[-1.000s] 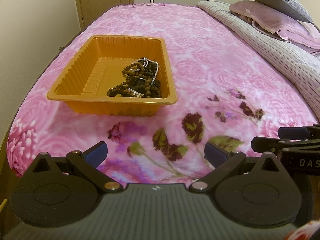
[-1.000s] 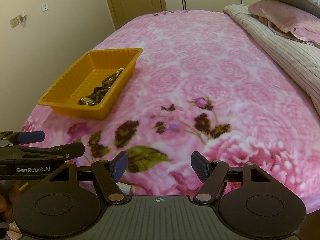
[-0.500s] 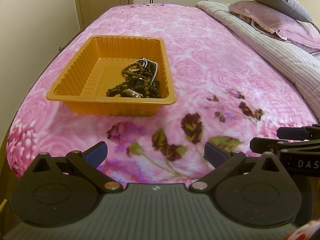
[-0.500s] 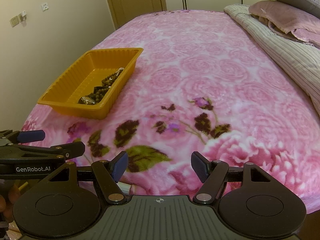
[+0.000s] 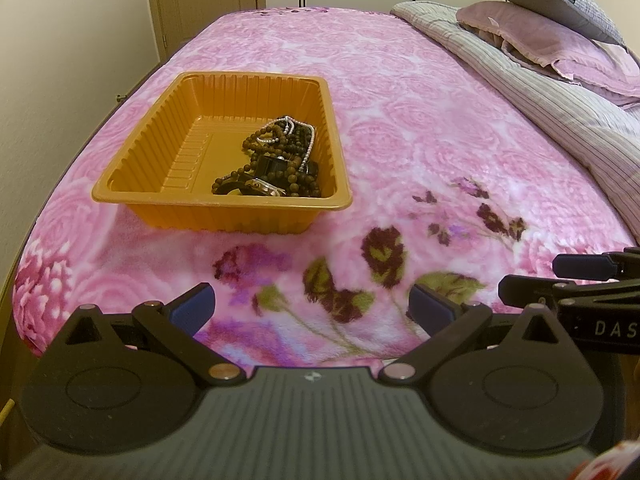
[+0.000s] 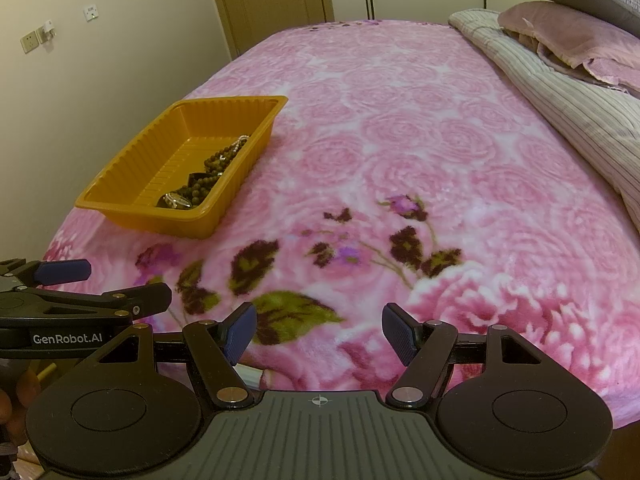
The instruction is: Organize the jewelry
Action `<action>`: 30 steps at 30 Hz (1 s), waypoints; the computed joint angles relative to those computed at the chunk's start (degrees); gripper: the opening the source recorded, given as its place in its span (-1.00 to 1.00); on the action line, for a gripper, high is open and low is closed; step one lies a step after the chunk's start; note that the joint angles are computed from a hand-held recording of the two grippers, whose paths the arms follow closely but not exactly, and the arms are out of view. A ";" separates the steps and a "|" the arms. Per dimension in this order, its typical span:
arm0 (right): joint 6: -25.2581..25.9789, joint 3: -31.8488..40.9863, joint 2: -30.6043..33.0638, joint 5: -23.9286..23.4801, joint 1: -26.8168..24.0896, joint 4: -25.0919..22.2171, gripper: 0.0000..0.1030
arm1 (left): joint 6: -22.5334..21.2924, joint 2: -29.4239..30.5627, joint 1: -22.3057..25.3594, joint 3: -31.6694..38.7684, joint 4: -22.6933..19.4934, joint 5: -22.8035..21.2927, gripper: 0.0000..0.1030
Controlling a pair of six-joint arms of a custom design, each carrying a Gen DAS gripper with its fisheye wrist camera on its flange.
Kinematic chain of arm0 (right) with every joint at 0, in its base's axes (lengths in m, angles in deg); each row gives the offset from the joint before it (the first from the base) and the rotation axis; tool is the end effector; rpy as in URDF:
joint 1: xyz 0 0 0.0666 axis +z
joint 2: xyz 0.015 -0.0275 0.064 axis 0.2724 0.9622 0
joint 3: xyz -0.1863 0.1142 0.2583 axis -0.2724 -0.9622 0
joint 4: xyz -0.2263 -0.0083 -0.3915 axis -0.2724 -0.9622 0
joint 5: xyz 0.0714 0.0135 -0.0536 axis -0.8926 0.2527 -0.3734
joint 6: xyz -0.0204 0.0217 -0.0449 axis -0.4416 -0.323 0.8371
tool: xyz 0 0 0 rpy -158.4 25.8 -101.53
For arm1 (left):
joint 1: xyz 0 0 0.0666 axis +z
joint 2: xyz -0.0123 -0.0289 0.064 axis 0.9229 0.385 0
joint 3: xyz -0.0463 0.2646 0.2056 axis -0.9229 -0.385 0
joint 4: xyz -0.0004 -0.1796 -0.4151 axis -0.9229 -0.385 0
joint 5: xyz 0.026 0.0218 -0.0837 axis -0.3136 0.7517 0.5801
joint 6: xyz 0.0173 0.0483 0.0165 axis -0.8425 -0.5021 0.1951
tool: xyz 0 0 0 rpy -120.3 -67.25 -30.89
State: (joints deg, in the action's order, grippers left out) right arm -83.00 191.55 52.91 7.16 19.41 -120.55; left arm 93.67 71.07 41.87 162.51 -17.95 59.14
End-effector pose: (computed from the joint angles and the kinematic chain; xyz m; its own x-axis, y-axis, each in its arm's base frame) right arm 0.5889 0.0479 0.5230 -0.7585 -0.0685 -0.6480 -0.2785 0.9331 0.2274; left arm 0.5537 -0.2530 0.5359 -0.7533 -0.0038 -0.6576 -0.0097 0.9999 0.0054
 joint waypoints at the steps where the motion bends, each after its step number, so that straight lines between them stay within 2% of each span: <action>1: -0.06 0.01 0.00 0.05 0.03 -0.02 0.35 | 0.00 0.00 0.00 0.00 0.00 0.00 1.00; 25: 0.69 1.44 0.85 -0.01 0.22 -0.67 0.35 | -0.06 0.94 -0.06 1.56 -0.56 0.36 1.00; 30: 0.71 1.49 0.87 -0.04 0.27 -0.61 0.35 | -0.10 0.21 0.10 0.32 1.12 1.18 1.00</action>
State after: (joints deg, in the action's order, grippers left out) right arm -82.29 193.03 53.78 7.12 19.68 -121.16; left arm 93.56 71.28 41.97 162.83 -16.83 60.32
